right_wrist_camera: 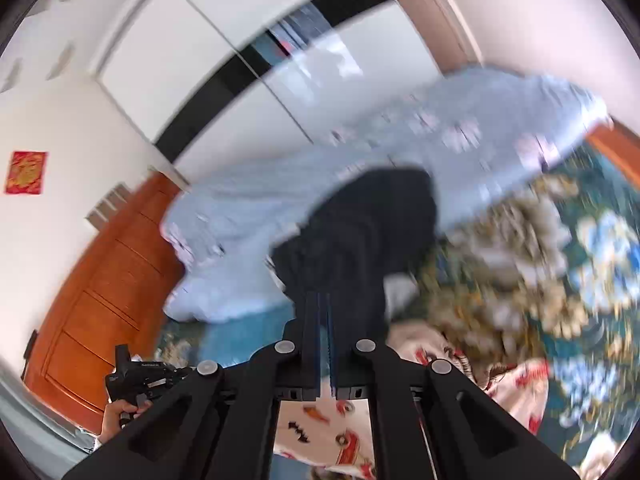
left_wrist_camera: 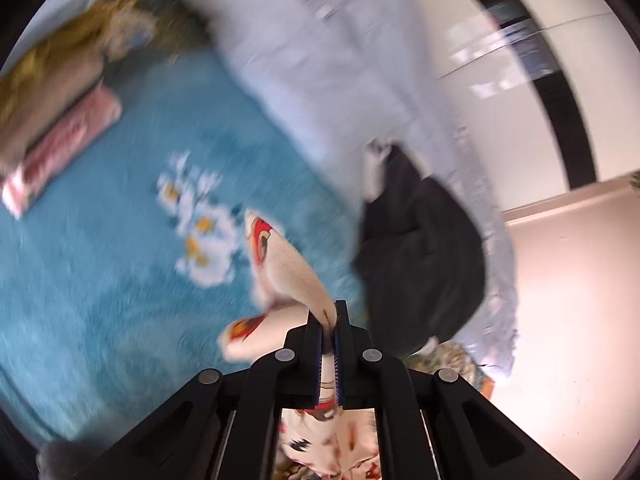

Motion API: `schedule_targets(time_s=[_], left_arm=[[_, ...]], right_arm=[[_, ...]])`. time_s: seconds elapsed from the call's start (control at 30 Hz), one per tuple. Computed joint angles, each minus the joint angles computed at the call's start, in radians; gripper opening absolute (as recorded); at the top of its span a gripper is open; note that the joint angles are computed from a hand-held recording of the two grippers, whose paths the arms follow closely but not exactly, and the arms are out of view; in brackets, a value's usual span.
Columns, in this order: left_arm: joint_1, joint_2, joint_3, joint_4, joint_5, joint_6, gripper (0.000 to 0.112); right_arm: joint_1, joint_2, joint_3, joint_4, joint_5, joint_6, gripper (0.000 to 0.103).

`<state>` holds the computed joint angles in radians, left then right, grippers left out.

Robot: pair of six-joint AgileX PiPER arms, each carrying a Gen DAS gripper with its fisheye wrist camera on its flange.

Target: Fold clothes

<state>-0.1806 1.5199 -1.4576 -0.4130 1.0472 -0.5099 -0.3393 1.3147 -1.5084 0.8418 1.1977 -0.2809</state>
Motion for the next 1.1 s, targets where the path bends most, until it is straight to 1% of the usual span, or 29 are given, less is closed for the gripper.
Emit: schedule_targets(time_s=[0.07, 0.1, 0.17, 0.23, 0.3, 0.4, 0.47, 0.5, 0.53, 0.57, 0.6, 0.73, 0.77, 0.83, 0.97, 1.03, 1.07, 1.1], left_arm=[[0.016, -0.028, -0.024, -0.02, 0.002, 0.033, 0.005], [0.01, -0.043, -0.002, -0.002, -0.01, 0.037, 0.005], [-0.004, -0.074, 0.046, 0.034, -0.032, 0.045, 0.005], [-0.011, -0.105, 0.112, 0.052, -0.042, 0.053, 0.005], [0.005, -0.15, 0.211, 0.042, -0.057, 0.071, 0.005], [0.038, -0.189, 0.338, 0.025, -0.083, 0.098, 0.005], [0.066, -0.211, 0.412, 0.006, -0.096, 0.115, 0.005], [0.081, -0.221, 0.447, -0.006, -0.104, 0.126, 0.005], [0.092, -0.233, 0.478, -0.012, -0.108, 0.133, 0.005], [0.104, -0.246, 0.506, -0.019, -0.111, 0.141, 0.005], [0.119, -0.259, 0.53, -0.03, -0.109, 0.152, 0.005], [0.17, -0.302, 0.623, -0.069, -0.101, 0.2, 0.005], [0.178, -0.313, 0.642, -0.072, -0.095, 0.206, 0.005], [0.177, -0.334, 0.671, -0.063, -0.091, 0.198, 0.005], [0.17, -0.352, 0.704, -0.055, -0.091, 0.194, 0.005], [0.17, -0.352, 0.715, -0.059, -0.095, 0.199, 0.005], [0.17, -0.35, 0.718, -0.06, -0.096, 0.202, 0.005], [0.17, -0.348, 0.72, -0.061, -0.097, 0.205, 0.005]], right_arm=[[0.028, 0.004, -0.047, -0.025, -0.013, 0.017, 0.003], [0.041, 0.002, -0.041, -0.036, -0.015, 0.018, 0.003], [0.076, 0.0, 0.008, -0.077, -0.027, 0.039, 0.003], [0.135, 0.009, 0.078, -0.157, -0.052, 0.08, 0.003], [0.179, 0.022, 0.16, -0.207, -0.099, 0.091, 0.003], [0.232, 0.09, 0.234, -0.288, -0.162, 0.139, 0.003], [0.263, 0.173, 0.247, -0.316, -0.211, 0.191, 0.005], [0.278, 0.22, 0.245, -0.325, -0.232, 0.221, 0.018], [0.302, 0.265, 0.24, -0.355, -0.254, 0.274, 0.038], [0.324, 0.312, 0.231, -0.384, -0.271, 0.327, 0.048], [0.352, 0.354, 0.218, -0.416, -0.289, 0.373, 0.054], [0.448, 0.542, 0.126, -0.534, -0.319, 0.557, 0.054], [0.462, 0.57, 0.11, -0.547, -0.331, 0.588, 0.055], [0.488, 0.628, 0.071, -0.574, -0.349, 0.651, 0.065], [0.532, 0.72, -0.015, -0.704, -0.307, 0.789, 0.065], [0.542, 0.717, -0.007, -0.734, -0.311, 0.814, 0.065], [0.545, 0.713, -0.007, -0.748, -0.298, 0.809, 0.064], [0.548, 0.71, -0.008, -0.762, -0.284, 0.804, 0.052]])
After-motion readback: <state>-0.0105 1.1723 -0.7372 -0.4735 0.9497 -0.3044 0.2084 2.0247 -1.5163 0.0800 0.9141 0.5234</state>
